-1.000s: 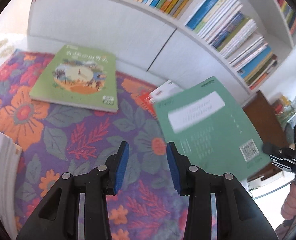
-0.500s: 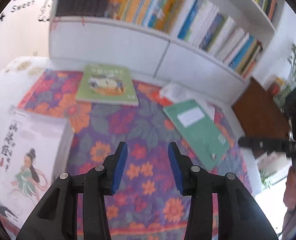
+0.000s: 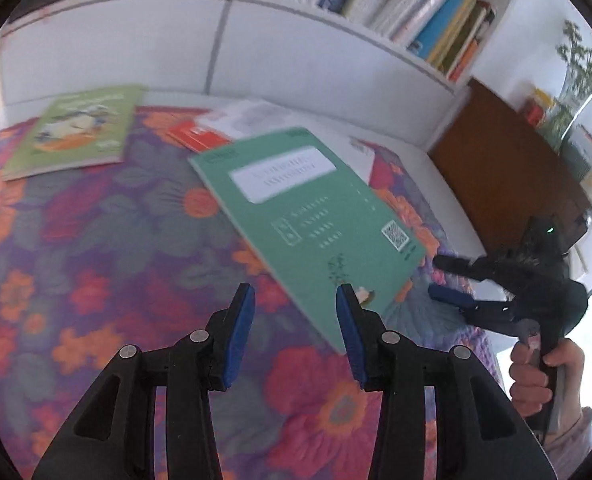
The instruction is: Organize books
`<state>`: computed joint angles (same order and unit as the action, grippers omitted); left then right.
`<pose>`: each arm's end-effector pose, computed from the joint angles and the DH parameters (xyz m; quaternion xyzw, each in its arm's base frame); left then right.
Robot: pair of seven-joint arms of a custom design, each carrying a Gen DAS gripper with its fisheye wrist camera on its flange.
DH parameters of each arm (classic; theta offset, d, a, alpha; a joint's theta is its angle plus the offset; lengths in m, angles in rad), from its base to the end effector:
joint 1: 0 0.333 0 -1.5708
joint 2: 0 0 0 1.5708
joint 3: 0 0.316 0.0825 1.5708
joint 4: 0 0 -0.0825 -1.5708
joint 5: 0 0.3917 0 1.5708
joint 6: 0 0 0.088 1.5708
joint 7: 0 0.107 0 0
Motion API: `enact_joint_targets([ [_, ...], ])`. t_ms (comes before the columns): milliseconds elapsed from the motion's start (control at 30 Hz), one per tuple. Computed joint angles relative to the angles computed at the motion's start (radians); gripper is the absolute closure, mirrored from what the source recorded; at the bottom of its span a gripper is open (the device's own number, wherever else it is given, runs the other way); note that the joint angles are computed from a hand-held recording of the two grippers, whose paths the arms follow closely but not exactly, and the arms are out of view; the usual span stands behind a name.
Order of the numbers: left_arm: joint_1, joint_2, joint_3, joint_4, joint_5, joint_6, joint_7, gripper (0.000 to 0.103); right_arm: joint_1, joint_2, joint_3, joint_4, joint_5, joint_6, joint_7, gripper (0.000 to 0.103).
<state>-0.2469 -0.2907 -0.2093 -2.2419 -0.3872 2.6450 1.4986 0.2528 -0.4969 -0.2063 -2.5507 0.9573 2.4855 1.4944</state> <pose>0.4668 -0.2281 0.5598 -0.6199 0.7003 -0.3475 0.0677 0.4324 0.0131 0.4743 -0.4431 0.7871 0.1558 0.3998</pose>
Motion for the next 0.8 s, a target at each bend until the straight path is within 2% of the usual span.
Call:
enact_joint_targets([
  [133, -0.030, 0.088, 0.018, 0.058, -0.081, -0.040, 0.057, 0.068, 0.027, 0.048, -0.028, 0.032, 0.085, -0.004, -0.121, 0.055],
  [200, -0.033, 0.119, 0.026, 0.077, -0.135, -0.071, 0.092, 0.071, 0.031, 0.072, -0.042, 0.042, 0.172, -0.016, -0.195, 0.055],
  [267, -0.033, 0.118, 0.026, 0.064, -0.180, -0.047, 0.140, 0.071, 0.027, 0.093, -0.050, 0.052, 0.258, -0.036, -0.260, 0.055],
  [367, -0.027, 0.120, 0.032, 0.071, -0.230, -0.082, 0.171, 0.070, -0.002, 0.123, -0.022, 0.083, 0.260, -0.062, -0.293, 0.055],
  [467, -0.024, 0.124, 0.041, 0.074, -0.314, -0.099, 0.219, 0.070, -0.027, 0.140, 0.023, 0.101, 0.271, -0.040, -0.320, 0.055],
  [600, -0.011, 0.123, 0.018, 0.077, -0.262, -0.098, 0.200, 0.070, -0.030, 0.166, 0.052, 0.119, 0.355, 0.007, -0.404, 0.056],
  [633, -0.008, 0.118, 0.016, 0.076, -0.247, -0.101, 0.196, 0.070, -0.028, 0.168, 0.056, 0.114, 0.406, 0.029, -0.445, 0.065],
  [667, -0.009, 0.117, 0.016, 0.075, -0.248, -0.101, 0.194, 0.070, -0.022, 0.171, 0.063, 0.105, 0.483, 0.060, -0.496, 0.081],
  [733, -0.013, 0.119, 0.029, 0.077, -0.300, -0.113, 0.208, 0.069, -0.025, 0.187, 0.061, 0.099, 0.611, 0.018, -0.586, 0.088],
  [800, -0.011, 0.122, 0.044, 0.083, -0.352, -0.141, 0.237, 0.071, -0.036, 0.191, 0.084, 0.106, 0.648, -0.012, -0.653, 0.088],
])
